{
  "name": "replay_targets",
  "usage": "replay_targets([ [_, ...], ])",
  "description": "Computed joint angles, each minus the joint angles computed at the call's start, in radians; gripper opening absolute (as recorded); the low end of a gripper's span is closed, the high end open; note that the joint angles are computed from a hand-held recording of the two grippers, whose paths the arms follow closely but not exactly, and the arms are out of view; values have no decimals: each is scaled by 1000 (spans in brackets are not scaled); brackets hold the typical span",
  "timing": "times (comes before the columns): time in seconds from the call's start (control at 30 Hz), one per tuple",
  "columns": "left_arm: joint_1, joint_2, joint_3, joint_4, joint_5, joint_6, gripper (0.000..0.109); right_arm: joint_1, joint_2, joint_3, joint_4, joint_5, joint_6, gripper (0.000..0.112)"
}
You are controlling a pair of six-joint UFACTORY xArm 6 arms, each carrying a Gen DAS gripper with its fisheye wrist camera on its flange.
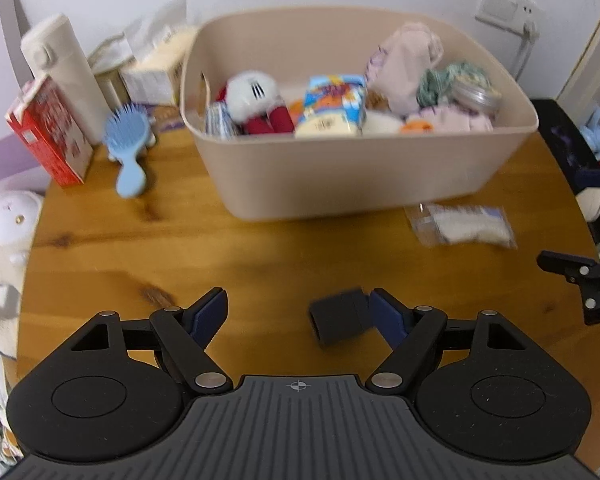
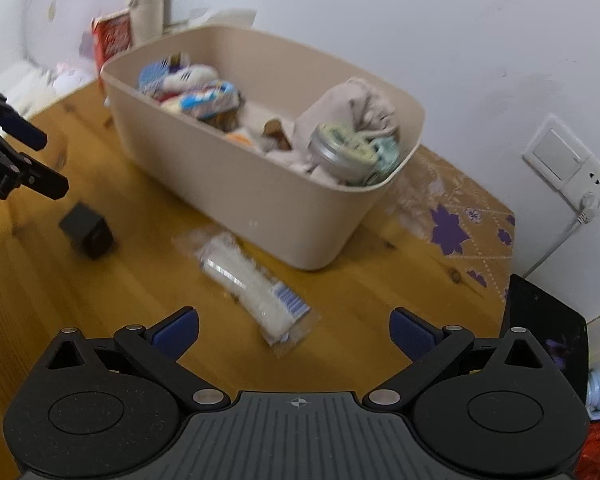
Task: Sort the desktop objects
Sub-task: 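Withdraw both tools from the basket toward the black cube and wrapped packet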
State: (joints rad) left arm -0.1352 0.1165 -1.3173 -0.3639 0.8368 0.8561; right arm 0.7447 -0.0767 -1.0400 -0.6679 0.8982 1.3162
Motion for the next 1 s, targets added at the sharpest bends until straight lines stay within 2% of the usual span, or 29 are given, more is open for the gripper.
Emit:
replay_targets([
  [0.3, -5, 5, 36, 32, 68, -100, 79, -24, 52, -3, 60, -46, -44, 103],
  [0.57, -33, 16, 86, 80, 14, -210, 79, -41, 110, -25, 67, -94, -62, 103],
  [0.67, -42, 25, 97, 81, -37, -252, 79, -48, 131, -37, 74, -107, -83, 103],
  [0.77, -48, 51, 77, 106, -37, -303, 80, -55, 151, -46, 76, -122, -94, 103],
  [0.93, -62, 58, 77, 106, -68, -303, 80, -75, 187, -62, 81, -151, -147, 103],
  [1.0, -69, 63, 76, 116, -79, -301, 80, -89, 188, -52, 71, -194, -153, 103],
])
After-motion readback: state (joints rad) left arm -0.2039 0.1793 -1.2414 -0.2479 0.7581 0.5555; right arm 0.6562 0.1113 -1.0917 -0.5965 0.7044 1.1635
